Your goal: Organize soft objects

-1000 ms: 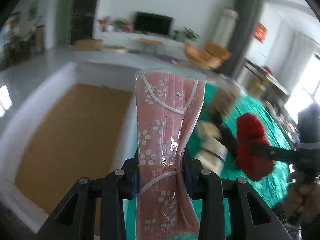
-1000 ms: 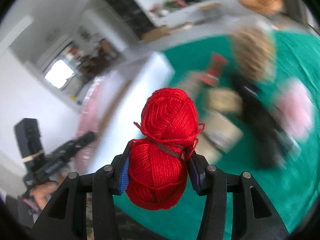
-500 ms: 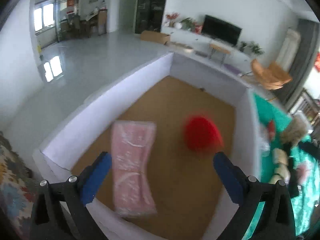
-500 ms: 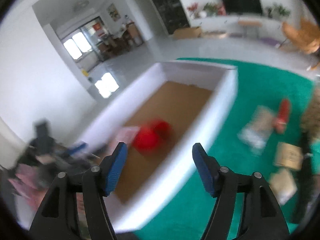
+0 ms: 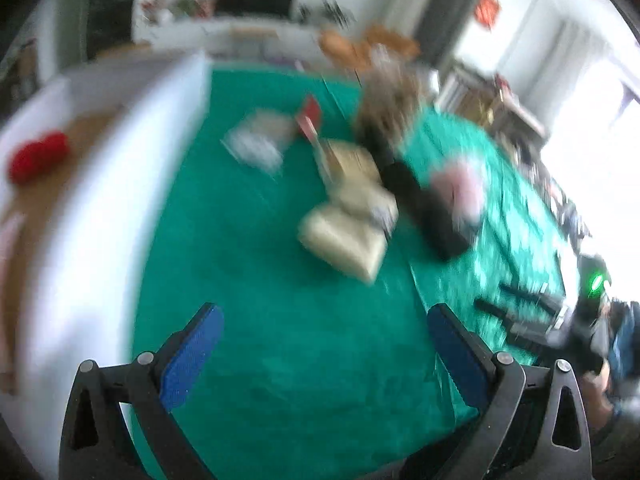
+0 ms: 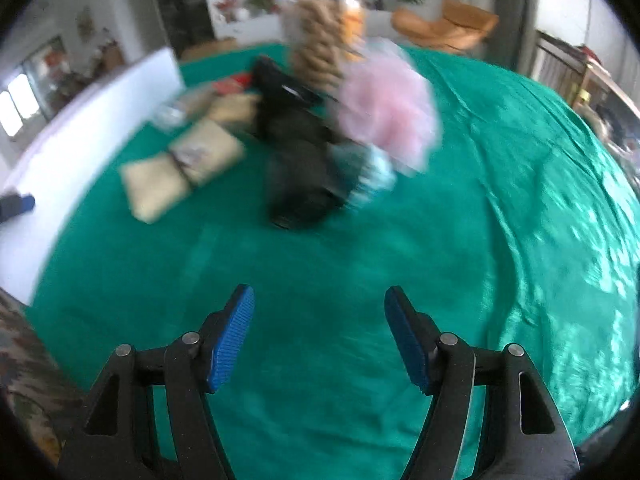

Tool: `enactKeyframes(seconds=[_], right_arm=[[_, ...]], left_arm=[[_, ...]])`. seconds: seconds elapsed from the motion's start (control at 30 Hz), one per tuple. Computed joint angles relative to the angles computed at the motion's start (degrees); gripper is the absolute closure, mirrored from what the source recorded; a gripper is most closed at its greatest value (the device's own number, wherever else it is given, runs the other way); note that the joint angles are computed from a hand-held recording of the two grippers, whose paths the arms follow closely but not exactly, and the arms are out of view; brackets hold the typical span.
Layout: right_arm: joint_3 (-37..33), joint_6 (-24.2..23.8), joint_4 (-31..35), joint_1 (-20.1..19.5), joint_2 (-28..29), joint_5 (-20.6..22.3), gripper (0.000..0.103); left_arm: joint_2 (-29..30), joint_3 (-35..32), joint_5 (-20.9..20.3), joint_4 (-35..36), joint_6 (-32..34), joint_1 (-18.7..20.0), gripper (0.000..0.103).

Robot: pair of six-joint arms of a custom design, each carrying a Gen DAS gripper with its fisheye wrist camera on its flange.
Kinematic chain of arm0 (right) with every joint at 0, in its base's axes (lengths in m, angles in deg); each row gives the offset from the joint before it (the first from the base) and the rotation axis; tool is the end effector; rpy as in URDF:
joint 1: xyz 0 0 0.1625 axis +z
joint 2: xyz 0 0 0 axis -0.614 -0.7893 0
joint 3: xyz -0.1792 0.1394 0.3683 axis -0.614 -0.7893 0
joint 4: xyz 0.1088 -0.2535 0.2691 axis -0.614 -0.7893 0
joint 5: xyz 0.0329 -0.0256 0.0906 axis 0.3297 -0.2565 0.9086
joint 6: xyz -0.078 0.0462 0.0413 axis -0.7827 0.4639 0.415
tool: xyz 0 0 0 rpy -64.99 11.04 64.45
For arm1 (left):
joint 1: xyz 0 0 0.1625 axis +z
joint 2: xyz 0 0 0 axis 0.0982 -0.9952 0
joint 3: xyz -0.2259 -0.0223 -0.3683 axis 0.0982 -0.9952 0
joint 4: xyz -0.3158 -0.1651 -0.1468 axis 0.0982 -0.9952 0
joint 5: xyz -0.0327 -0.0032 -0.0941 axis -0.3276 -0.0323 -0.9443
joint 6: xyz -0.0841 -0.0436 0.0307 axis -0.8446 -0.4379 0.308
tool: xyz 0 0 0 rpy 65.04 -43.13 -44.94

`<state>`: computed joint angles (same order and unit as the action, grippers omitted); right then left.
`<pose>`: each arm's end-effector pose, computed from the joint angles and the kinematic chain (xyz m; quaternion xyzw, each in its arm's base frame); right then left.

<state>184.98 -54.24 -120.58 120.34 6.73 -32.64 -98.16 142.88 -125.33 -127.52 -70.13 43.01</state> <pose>0.0121 -0.5911 0.1930 0.1653 -0.8934 0.2491 0.3354 -0.2404 -0.5591 0.0427 0.1692 0.9363 -0.2295 0.2048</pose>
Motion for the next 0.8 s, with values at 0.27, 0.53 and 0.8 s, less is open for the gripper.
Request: enactKeyframes(seconds=[0.27, 0.53, 0.8], right_arm=[[-7.34, -3.67, 1.94, -0.56, 3.55, -1.86, 0.028], [-15.63, -3.44, 1.91, -2.13, 7.3, 0.57, 0.018], [-16.06, -3.25, 1.29, -2.41, 7.32, 0.54, 0.018]], left_arm=[[8.9, -6.69, 4.02, 3.55, 2.28, 1.56, 0.002], [14.89, -14.92, 11.36, 5.87, 6.62, 1.78, 0.0], [18.98, -22.11, 12.89, 4.8, 8.82, 3.04, 0.0]])
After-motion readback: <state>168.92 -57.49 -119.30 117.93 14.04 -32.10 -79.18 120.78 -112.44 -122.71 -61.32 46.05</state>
